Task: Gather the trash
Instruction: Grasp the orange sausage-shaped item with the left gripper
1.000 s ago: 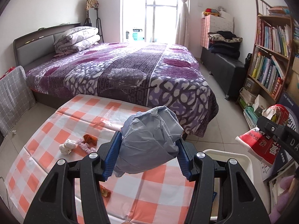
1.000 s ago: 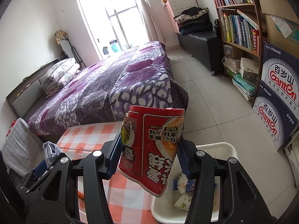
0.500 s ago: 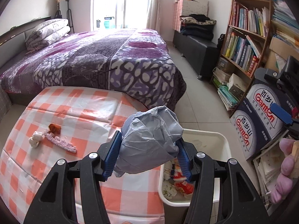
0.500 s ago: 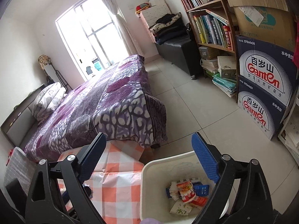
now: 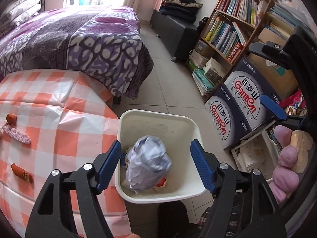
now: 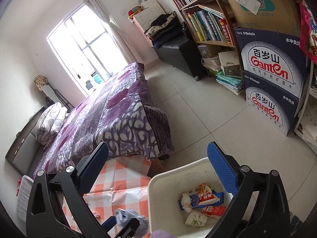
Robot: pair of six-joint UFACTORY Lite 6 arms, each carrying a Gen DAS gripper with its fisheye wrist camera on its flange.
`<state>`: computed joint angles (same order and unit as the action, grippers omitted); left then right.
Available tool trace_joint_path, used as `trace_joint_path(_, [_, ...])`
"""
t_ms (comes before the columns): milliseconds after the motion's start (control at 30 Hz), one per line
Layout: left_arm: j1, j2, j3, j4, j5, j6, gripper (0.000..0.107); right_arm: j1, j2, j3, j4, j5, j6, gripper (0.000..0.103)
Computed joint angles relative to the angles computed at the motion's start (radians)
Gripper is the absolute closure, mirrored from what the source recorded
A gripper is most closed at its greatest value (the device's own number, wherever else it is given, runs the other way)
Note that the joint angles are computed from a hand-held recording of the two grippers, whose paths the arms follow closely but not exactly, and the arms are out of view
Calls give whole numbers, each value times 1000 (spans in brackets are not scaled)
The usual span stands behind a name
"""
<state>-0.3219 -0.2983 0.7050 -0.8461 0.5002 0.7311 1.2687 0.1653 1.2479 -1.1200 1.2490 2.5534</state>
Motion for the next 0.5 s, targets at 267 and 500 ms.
trace_joint_path(267, [100,-2,-9,114,-38,-111,24,-72,75,68,77,-132,-90,7])
trace_joint_path(500, [270,118,-2,443,-83,-456,22,-150,215,211,213,-312,-267,7])
